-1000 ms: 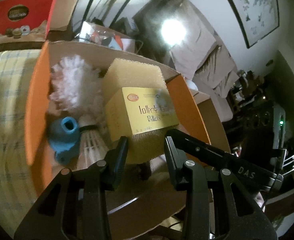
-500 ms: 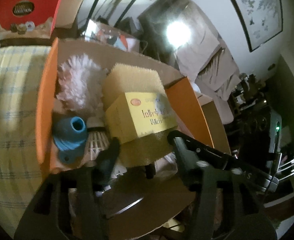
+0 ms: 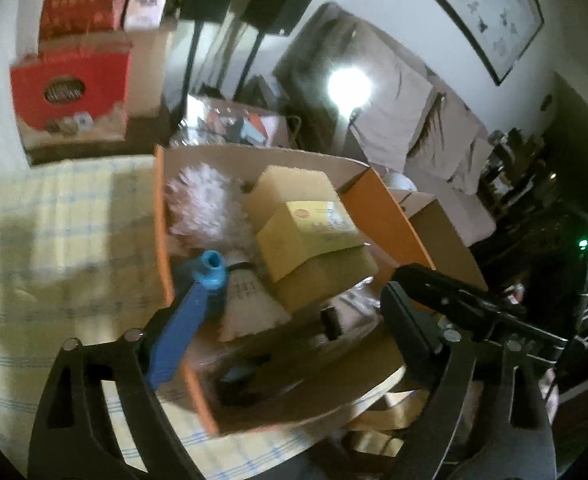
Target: Organize objects
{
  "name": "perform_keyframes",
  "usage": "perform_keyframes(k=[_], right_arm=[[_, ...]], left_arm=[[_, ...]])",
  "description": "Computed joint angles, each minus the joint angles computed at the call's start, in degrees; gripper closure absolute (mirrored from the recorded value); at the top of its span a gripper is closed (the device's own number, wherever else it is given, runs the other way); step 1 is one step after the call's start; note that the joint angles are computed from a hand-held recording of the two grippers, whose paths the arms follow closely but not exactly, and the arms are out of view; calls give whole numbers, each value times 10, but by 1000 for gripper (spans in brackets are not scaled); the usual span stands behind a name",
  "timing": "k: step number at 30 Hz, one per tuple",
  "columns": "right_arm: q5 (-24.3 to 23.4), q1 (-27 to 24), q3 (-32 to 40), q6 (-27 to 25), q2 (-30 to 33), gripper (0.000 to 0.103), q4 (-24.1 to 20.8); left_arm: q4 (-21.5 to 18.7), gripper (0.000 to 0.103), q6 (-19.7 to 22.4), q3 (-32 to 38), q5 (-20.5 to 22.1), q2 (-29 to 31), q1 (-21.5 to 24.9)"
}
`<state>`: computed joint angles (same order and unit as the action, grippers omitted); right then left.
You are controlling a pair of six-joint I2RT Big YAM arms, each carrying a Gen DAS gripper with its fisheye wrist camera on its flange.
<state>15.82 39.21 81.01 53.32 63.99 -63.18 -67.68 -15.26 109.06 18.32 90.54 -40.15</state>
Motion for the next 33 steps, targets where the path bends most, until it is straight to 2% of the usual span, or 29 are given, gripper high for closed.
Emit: perform_keyframes(k=[6,10,12,14,18,23,27,30,33], right_arm=[[81,61,10,16,3,24,-43],[98,89,15,21,8,21,-54],[121,105,31,24,20,19,-77],[152,125,47,29,32,17,-99],[184,152,63,46,44,14,-116],[225,187,88,76,71,11,-157],[261,212,99,102,86,1,-189],[280,230,102,124,91,1,-201],[301,244,108,152,98,1,-223]], left_arm=[[12,11,14,-57,-47,-53,5],[18,11,10,-86,-49,-81,13],[24,11,9,-101,-54,-96,16],[26,11,8,-113,-67,-110,16],[29,11,11,-136,-92,-136,18],[27,11,11,-171,-121,-165,22],[23,11,18,-200,-150,-188,20],[29,11,20,-218,-180,-205,13],[37,10,14,-237,-181,-224,12]])
